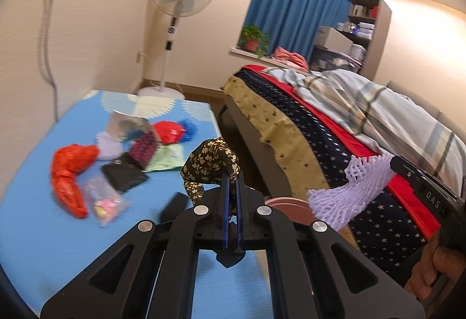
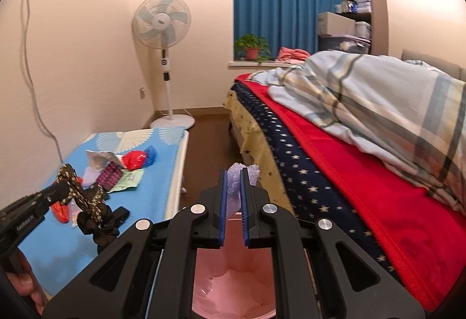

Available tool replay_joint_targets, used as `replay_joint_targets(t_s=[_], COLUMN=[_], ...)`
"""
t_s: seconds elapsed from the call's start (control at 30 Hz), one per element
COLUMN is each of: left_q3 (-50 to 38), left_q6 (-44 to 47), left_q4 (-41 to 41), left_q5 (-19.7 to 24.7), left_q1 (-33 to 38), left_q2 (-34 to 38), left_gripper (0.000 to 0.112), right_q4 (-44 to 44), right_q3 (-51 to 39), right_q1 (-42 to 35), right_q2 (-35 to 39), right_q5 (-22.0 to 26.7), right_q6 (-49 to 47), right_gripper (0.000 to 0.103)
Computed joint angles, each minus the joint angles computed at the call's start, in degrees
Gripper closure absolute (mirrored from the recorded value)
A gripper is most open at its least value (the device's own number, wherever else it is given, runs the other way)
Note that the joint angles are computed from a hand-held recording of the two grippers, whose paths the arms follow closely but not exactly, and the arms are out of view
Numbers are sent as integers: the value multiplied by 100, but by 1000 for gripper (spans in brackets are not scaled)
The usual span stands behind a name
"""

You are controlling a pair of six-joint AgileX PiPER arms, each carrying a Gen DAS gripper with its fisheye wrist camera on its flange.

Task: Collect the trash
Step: 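Carry the floral cloth and purple mesh over the pink bin with both tools, then open both tools to drop the cloth and mesh into the pink bin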

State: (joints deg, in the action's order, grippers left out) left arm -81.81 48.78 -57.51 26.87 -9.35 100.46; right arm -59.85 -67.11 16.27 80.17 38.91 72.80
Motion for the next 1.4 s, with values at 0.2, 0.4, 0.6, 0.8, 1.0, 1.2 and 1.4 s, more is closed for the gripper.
replay_joint_targets(t_s=[0.2,0.4,0.6,0.8,1.0,1.2,1.4], left_q3=[-288,-600,-826,-1001,-1038,-933,-870], left_q6=[113,54,-6,18,-330,-317,-273], left_q4=[-132,-89,-39,-45,126,113,58], left_q5=[115,229,441,735,657,546,526], left_q1=[-386,-689,-832,-878,-859,-794,-687], left_q2=[327,674,925,1057,1135,1040,957], left_gripper=[109,109,109,108,71,71,71], right_q4=[230,308,464,503,407,362,279], right_q3=[31,-40,-151,-230,-234,-230,-166], right_q1=[-263,-378,-476,-494,-525,-487,-439], right_q2=[46,276,490,616,620,616,578], right_q5=[11,50,58,120,411,507,488], right_q6=[-194,-261,-386,-409,-67,16,125], right_gripper=[94,94,94,93,64,62,62])
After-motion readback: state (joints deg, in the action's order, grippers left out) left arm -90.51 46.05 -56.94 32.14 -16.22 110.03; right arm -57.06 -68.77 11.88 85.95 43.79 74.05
